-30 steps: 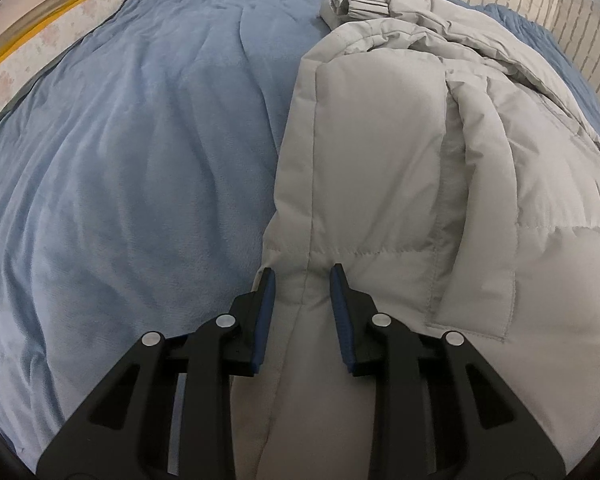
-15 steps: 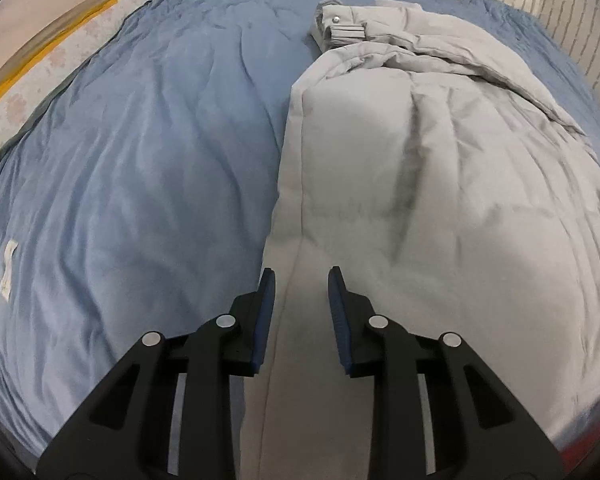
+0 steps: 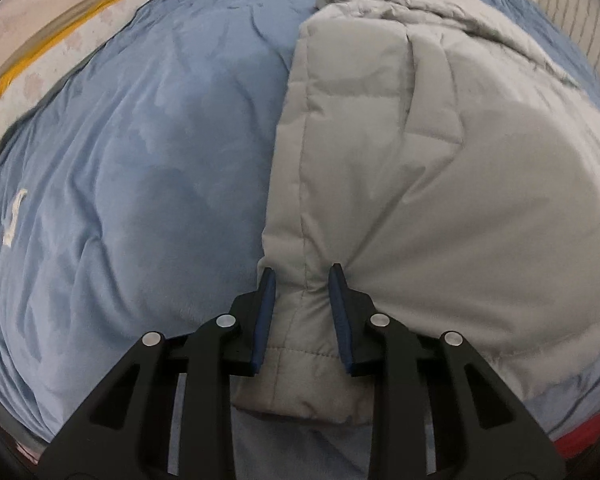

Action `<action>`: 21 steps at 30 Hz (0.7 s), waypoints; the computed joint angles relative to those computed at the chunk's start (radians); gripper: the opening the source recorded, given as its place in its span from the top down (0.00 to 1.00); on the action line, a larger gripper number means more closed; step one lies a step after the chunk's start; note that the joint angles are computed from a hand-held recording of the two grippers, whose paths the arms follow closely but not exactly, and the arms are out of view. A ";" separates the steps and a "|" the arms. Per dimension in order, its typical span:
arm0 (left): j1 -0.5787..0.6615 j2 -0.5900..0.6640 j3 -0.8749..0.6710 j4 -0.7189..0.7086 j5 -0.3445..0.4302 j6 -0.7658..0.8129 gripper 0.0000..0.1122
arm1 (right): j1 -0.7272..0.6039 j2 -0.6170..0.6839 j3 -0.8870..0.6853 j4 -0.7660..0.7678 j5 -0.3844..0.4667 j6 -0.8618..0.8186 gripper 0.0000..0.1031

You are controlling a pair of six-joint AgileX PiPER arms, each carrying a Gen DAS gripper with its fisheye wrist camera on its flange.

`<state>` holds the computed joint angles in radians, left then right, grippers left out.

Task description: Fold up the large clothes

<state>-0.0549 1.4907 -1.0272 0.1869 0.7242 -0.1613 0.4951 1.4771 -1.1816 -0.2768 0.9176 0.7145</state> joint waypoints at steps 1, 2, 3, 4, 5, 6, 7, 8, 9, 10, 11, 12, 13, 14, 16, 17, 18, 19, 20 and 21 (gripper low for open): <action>0.003 0.009 0.003 -0.006 -0.012 0.005 0.76 | -0.004 0.007 0.010 0.004 -0.019 -0.003 0.65; 0.013 0.019 0.001 -0.028 -0.020 0.022 0.76 | -0.014 0.016 0.027 0.012 -0.052 -0.007 0.65; 0.021 0.020 0.003 -0.046 -0.024 0.035 0.76 | -0.015 0.023 0.031 0.013 -0.065 -0.006 0.65; 0.030 0.030 0.000 -0.065 -0.030 0.052 0.76 | -0.015 0.038 0.030 0.007 -0.078 -0.002 0.65; 0.032 0.038 -0.001 -0.067 -0.038 0.057 0.76 | -0.013 0.048 0.028 0.001 -0.084 0.003 0.65; 0.035 0.047 -0.007 -0.066 -0.042 0.064 0.76 | -0.014 0.060 0.025 -0.003 -0.093 0.004 0.65; 0.029 0.054 -0.007 -0.050 -0.051 0.053 0.76 | -0.017 0.069 0.023 -0.001 -0.101 0.001 0.65; 0.024 0.061 -0.008 -0.038 -0.057 0.044 0.76 | -0.019 0.075 0.024 0.002 -0.110 -0.001 0.65; 0.031 0.057 -0.003 -0.041 -0.059 0.051 0.76 | -0.024 0.083 0.018 0.008 -0.114 -0.009 0.65; 0.035 0.061 -0.007 -0.047 -0.060 0.055 0.76 | -0.024 0.087 0.014 0.009 -0.111 -0.012 0.65; 0.042 0.065 -0.015 -0.061 -0.054 0.065 0.76 | -0.024 0.089 0.011 0.009 -0.108 -0.012 0.65; 0.039 0.071 -0.022 -0.064 -0.048 0.057 0.76 | -0.021 0.087 0.005 0.011 -0.096 -0.013 0.65; 0.042 0.068 -0.037 -0.068 -0.021 0.058 0.76 | -0.019 0.084 -0.001 0.012 -0.082 -0.013 0.65; 0.045 0.054 -0.039 -0.064 -0.004 0.059 0.76 | -0.014 0.073 -0.008 0.010 -0.061 -0.008 0.65; 0.047 0.027 -0.048 -0.057 0.030 0.047 0.75 | -0.013 0.042 -0.004 0.016 -0.054 0.017 0.63; 0.053 0.011 -0.049 -0.062 0.046 0.052 0.70 | -0.018 -0.006 0.022 0.034 -0.076 0.038 0.61; 0.059 -0.010 -0.046 -0.062 0.057 0.054 0.63 | -0.020 -0.035 0.037 0.039 -0.094 0.049 0.54; 0.064 -0.040 -0.039 -0.045 0.061 0.042 0.42 | -0.014 -0.068 0.050 0.023 -0.101 0.075 0.42; 0.070 -0.074 -0.025 -0.024 0.050 0.026 0.24 | 0.002 -0.093 0.057 -0.016 -0.092 0.111 0.37; 0.080 -0.106 -0.011 -0.010 0.034 0.014 0.19 | 0.030 -0.115 0.057 -0.085 -0.063 0.166 0.29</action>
